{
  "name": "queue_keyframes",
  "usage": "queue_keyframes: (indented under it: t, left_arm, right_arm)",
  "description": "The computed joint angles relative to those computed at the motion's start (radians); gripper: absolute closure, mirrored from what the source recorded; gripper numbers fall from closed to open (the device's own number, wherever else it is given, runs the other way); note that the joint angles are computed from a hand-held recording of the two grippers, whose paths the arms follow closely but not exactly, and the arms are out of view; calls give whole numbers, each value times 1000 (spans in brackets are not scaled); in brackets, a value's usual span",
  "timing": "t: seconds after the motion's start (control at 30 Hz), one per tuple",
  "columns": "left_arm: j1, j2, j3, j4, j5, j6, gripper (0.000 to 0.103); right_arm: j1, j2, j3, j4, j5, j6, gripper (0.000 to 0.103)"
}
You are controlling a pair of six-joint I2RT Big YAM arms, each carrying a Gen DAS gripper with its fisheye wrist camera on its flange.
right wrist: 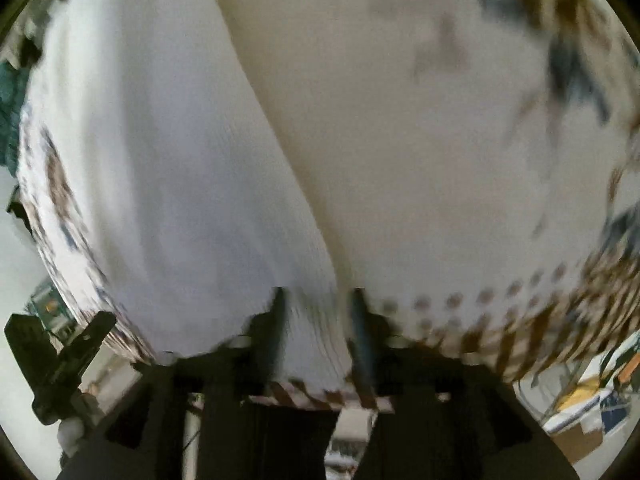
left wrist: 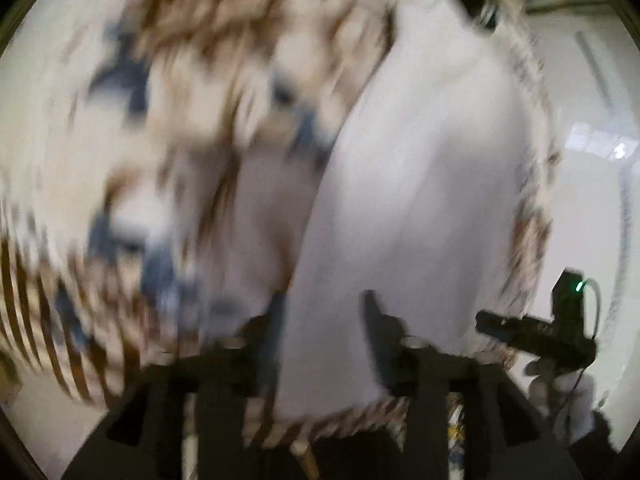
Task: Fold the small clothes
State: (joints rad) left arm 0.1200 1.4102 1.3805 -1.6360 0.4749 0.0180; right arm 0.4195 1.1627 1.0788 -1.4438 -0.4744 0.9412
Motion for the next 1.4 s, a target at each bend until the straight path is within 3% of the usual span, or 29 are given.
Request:
queue_keyframes:
  t: [0.1, 0.2, 0.3, 0.4, 0.47, 0.5, 0.53, 0.57, 0.6, 0.63, 0.67, 0.77, 0.8, 0.9, 0.93, 1.0, 1.03, 1.07, 1.17, 1.27, 1.4]
  left_arm:
    - [-47, 128, 148, 121, 78, -85, 52]
    - [-109, 280, 317, 251, 78, -146, 52]
    - [-152, 425, 469, 306, 75, -190, 52]
    - [-179, 586, 648, 280, 69, -230, 52]
    - [-198, 678, 751, 227, 59, -237, 53]
    - [-205, 712, 790, 206, 53, -226, 56]
    - [-213, 727, 806, 201, 34, -214, 67]
    - [-218, 729, 807, 206, 20, -201, 95]
    - [-219, 724, 804, 217, 22, -190, 95]
    - [-216, 709, 787, 241, 29, -192, 95]
    - [-211, 687, 767, 265, 37, -189, 95]
    - [-191, 703, 784, 273, 51, -193, 96]
    - [-187, 729, 805, 261, 43, -189, 96]
    - [-172, 781, 848, 198, 124, -194, 92]
    - [-169, 780, 851, 189, 140, -188, 91]
    - [-162, 771, 861, 171, 163, -168, 71]
    - [-152, 742, 833, 177, 189, -158, 68]
    - [-144, 711, 797, 189, 214, -155, 62]
    - [-119, 581, 654, 193, 256, -111, 59]
    - [-85, 445, 501, 130, 253, -33, 52]
    - [-55, 266, 287, 27, 154, 64, 46]
  right_arm:
    - [-120, 31, 89, 43, 15, -82, 46]
    - [-232, 126, 203, 129, 29, -152, 43]
    - [-306, 262, 337, 199, 65, -227, 43]
    - [-354, 389, 432, 271, 39, -245, 43]
    - [-327, 486, 502, 303, 42, -212, 38]
    - [-326, 542, 550, 293, 29, -210, 37]
    - [-316, 574, 570, 299, 14, -190, 37]
    - [-319, 603, 585, 302, -19, -177, 37]
    - [-305, 624, 589, 319, -48, -154, 38]
    - [-308, 626, 585, 336, -63, -153, 60]
    - [-306, 626, 586, 347, -50, -160, 95]
    - [-312, 618, 602, 341, 42, -194, 95]
    - [-320, 628, 607, 332, 65, -182, 95]
    - [-341, 657, 592, 323, -25, -162, 94]
    - [-336, 676, 613, 309, -29, -161, 89]
    - [-327, 663, 614, 281, -35, -168, 66]
    - [-327, 650, 607, 272, -47, -171, 50]
    - [-329, 610, 573, 274, -73, -173, 43]
    - [-326, 490, 470, 258, -130, -181, 43]
    - [-310, 315, 339, 166, -148, -203, 40]
    - [-248, 87, 155, 12, -114, -176, 39]
